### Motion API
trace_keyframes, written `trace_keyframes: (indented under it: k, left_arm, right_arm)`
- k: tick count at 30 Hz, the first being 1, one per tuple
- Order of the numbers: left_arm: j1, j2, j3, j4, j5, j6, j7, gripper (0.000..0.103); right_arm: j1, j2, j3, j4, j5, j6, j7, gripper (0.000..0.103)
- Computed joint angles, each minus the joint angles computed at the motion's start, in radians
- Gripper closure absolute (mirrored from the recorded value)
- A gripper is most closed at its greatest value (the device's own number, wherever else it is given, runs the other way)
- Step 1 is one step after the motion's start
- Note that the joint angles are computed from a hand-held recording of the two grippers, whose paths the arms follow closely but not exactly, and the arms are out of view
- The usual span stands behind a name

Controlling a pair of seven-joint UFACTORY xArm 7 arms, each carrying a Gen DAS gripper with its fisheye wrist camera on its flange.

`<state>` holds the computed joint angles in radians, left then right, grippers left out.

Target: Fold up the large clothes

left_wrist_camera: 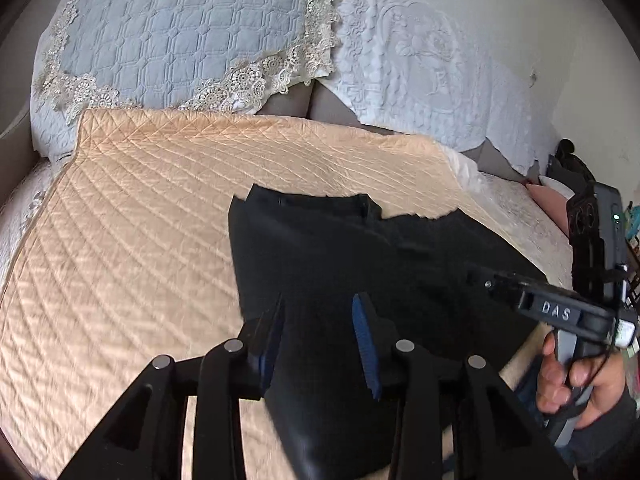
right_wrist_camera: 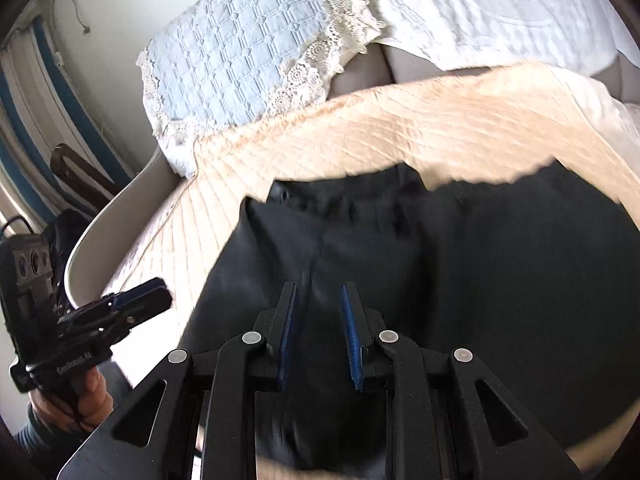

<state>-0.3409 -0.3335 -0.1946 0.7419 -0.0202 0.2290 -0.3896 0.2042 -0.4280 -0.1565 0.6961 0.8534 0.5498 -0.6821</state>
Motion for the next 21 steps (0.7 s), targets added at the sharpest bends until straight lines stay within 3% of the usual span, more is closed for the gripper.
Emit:
trace_keyframes:
  k: [3,5,7,9,13,16,18,21]
  left_arm:
    - [0.064,0.114,-0.046,0.072,0.078,-0.002,-0.058,0.066]
    - [0.05,0.173,-0.031,0.077,0.082,-0.013,-0.06,0.065]
    - [0.041,0.187,-0.02,0.042,0.09,-0.058,-0.068,0.065]
    - [0.055,0.172,-0.028,0.007,0.133,-0.108,-0.087,0.068]
    - [0.058,0.165,-0.029,0.009,0.161,-0.096,-0.106,0.068]
    - [0.061,0.109,-0.039,0.007,0.173,-0.038,-0.146,0.069]
    - [-0.024,0.029,0.02,-0.053,0.067,-0.057,-0.068,0.069]
    - [-0.089,-0.089,0.037,-0.147,-0.004,-0.063,-0.022,0.069]
  right_arm:
    - [-0.024,0.152,0.034,0.061,-0.039,-0.065,0.06,0.081]
    - [-0.061,0.208,0.056,0.073,-0.047,-0.057,0.08,0.083]
    - [-0.042,0.215,0.04,0.049,0.039,-0.087,-0.004,0.084]
    - [-0.047,0.202,0.061,0.026,0.046,-0.129,-0.042,0.084]
    - [-0.076,0.214,0.055,0.058,0.032,-0.062,-0.016,0.084]
    - [-0.104,0.126,0.068,0.023,-0.03,-0.048,0.056,0.084]
    - [-0.08,0.003,0.03,-0.04,0.004,-0.026,-0.004,0.084]
    - [-0.046,-0.179,-0.01,-0.149,-0.01,0.019,-0.045,0.084]
